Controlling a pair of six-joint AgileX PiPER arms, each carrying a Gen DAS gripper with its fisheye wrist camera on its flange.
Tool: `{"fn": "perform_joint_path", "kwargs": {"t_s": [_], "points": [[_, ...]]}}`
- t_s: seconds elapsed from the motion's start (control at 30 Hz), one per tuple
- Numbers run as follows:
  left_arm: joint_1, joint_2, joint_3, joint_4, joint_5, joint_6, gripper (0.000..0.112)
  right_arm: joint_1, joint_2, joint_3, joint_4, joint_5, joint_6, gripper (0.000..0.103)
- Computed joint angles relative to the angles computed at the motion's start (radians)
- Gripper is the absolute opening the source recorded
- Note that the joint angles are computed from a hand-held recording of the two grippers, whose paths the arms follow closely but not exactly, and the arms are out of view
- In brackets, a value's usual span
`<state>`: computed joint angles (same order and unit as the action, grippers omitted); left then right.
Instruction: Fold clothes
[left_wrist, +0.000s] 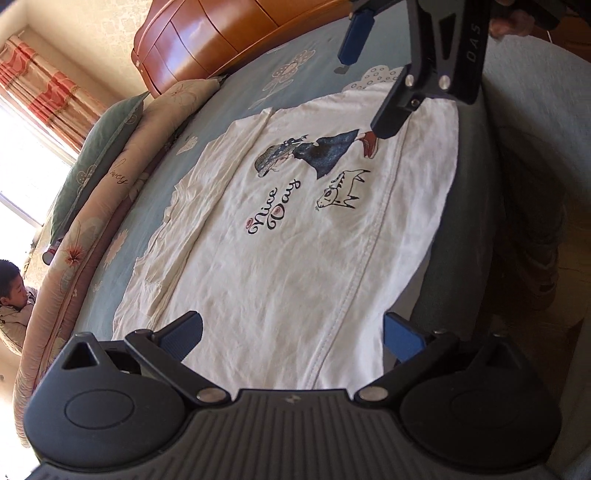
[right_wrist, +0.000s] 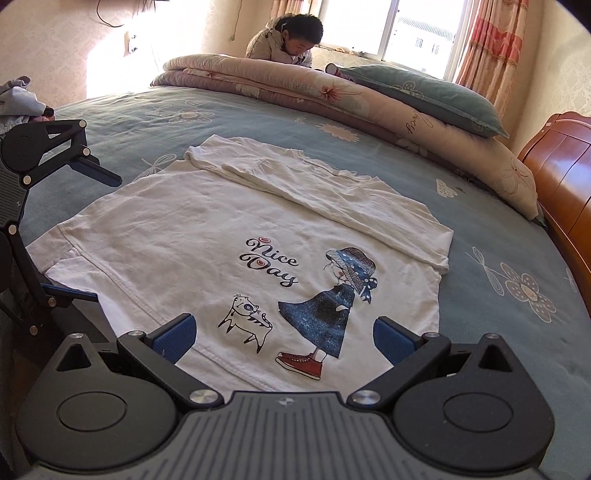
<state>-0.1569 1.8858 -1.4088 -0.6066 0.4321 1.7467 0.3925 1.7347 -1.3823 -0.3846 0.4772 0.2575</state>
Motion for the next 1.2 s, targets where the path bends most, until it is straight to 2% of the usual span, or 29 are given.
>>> {"fn": "perform_joint_path", "kwargs": {"t_s": [0.07, 0.2, 0.33, 0.53, 0.67, 0.73, 0.8, 0.87, 1.0, 1.07, 1.2], "points": [[-0.006, -0.014, 0.052, -0.026, -0.040, 0.089, 0.102, 0.005, 0.005, 0.002, 0.001, 0.000, 0.001, 0.103], [-0.009, -0.023, 0.093, -0.092, -0.065, 0.187, 0.102, 0.008, 0.012, 0.002, 0.021, -0.006, -0.007, 0.103], [-0.027, -0.015, 0.094, -0.109, -0.110, 0.208, 0.102, 0.013, 0.021, -0.004, 0.023, -0.009, -0.005, 0.103], [-0.029, -0.016, 0.087, -0.180, -0.116, 0.317, 0.102, 0.014, 0.019, 0.004, 0.039, -0.018, -0.009, 0.103], [-0.017, -0.013, 0.071, -0.179, -0.121, 0.280, 0.102, 0.003, 0.013, 0.016, 0.122, -0.039, -0.089, 0.103], [-0.010, -0.009, 0.059, -0.153, -0.113, 0.240, 0.102, -0.004, 0.012, 0.020, 0.202, -0.054, -0.167, 0.103], [-0.003, -0.012, 0.055, -0.118, -0.096, 0.194, 0.102, -0.010, 0.013, 0.024, 0.350, -0.077, -0.317, 0.103], [0.012, -0.025, 0.071, -0.154, -0.073, 0.239, 0.102, 0.000, 0.022, 0.019, 0.426, -0.089, -0.408, 0.103], [0.058, -0.058, 0.101, -0.150, -0.026, 0.278, 0.102, 0.036, 0.048, -0.009, 0.369, -0.081, -0.375, 0.103], [0.085, -0.071, 0.111, -0.101, -0.003, 0.248, 0.102, 0.040, 0.051, -0.009, 0.356, -0.075, -0.367, 0.103], [0.132, -0.082, 0.116, 0.003, 0.034, 0.180, 0.085, 0.030, 0.050, 0.006, 0.318, -0.065, -0.316, 0.103]]}}
